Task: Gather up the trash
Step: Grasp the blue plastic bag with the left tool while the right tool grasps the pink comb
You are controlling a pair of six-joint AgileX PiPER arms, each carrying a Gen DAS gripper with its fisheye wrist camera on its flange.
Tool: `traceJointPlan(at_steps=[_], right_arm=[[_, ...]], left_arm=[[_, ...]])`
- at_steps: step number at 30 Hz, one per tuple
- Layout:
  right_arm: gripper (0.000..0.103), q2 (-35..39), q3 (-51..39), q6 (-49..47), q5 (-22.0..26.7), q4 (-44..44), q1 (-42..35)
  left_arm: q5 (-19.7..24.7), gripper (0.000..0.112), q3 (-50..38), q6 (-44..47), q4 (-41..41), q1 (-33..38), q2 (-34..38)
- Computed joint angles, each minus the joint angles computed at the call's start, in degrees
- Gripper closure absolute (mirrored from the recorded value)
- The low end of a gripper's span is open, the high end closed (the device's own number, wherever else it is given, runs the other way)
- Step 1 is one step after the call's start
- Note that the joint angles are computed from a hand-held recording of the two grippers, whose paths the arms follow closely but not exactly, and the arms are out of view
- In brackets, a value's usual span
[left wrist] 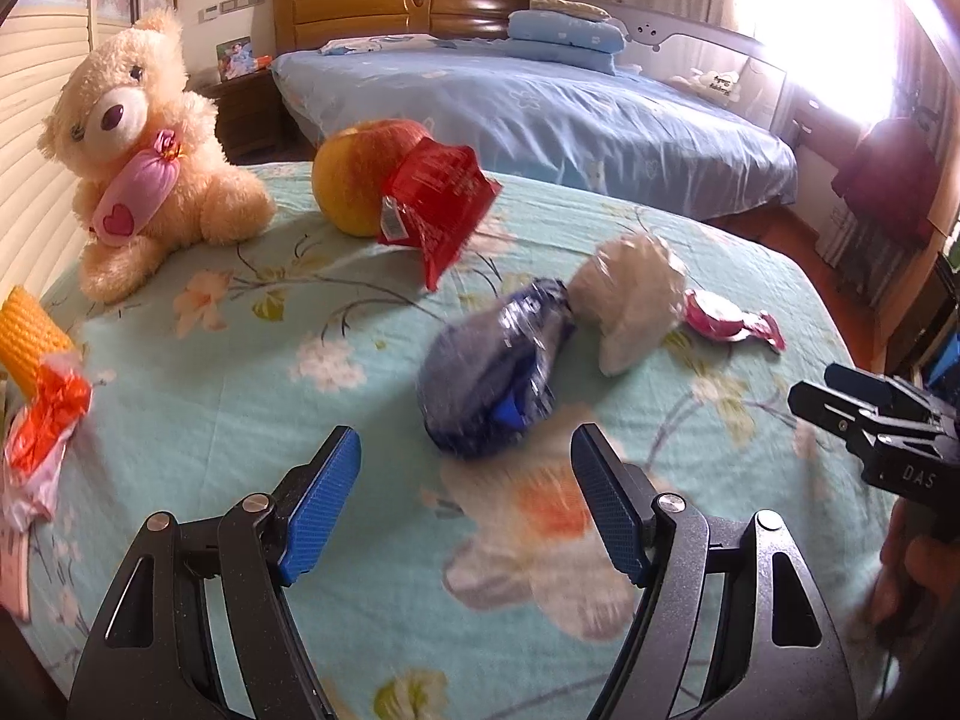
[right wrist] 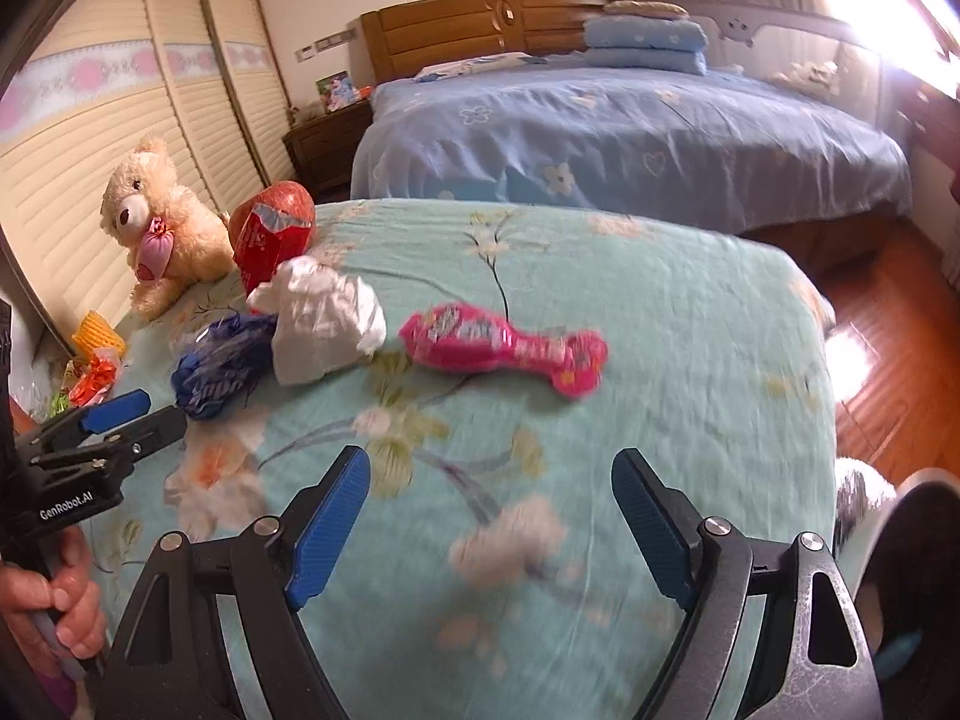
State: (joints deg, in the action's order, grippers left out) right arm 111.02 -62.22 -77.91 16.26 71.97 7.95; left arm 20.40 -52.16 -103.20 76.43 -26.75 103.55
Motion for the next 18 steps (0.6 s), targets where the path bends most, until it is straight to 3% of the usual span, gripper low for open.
traceJointPlan(at_steps=[6,13,15,16,17,18], right_arm=[[0.019,5.90,-10.36,7.08,2.47,-13.48,0.67],[0.023,14.85,-24.87,30.80,8.45,-40.88,2.24],[0.040,15.10,-24.95,33.58,7.48,-43.14,2.33],[0.047,14.67,-24.33,33.14,6.96,-42.42,2.16],[0.064,14.30,-23.77,33.20,6.48,-42.26,2.05],[0.078,14.05,-23.47,33.66,6.32,-42.35,1.90]], left_arm=[[-0.58,0.035,-3.86,6.40,-3.50,2.46,2.77],[-3.04,0.035,-6.47,11.46,-8.43,4.26,5.08],[-3.79,0.037,-6.66,11.40,-8.66,4.54,5.45],[-4.13,0.048,-6.64,10.85,-8.16,4.61,5.57],[-4.59,0.064,-6.81,12.03,-9.24,4.74,5.79],[-5.00,0.069,-7.19,14.63,-11.70,4.92,6.09]])
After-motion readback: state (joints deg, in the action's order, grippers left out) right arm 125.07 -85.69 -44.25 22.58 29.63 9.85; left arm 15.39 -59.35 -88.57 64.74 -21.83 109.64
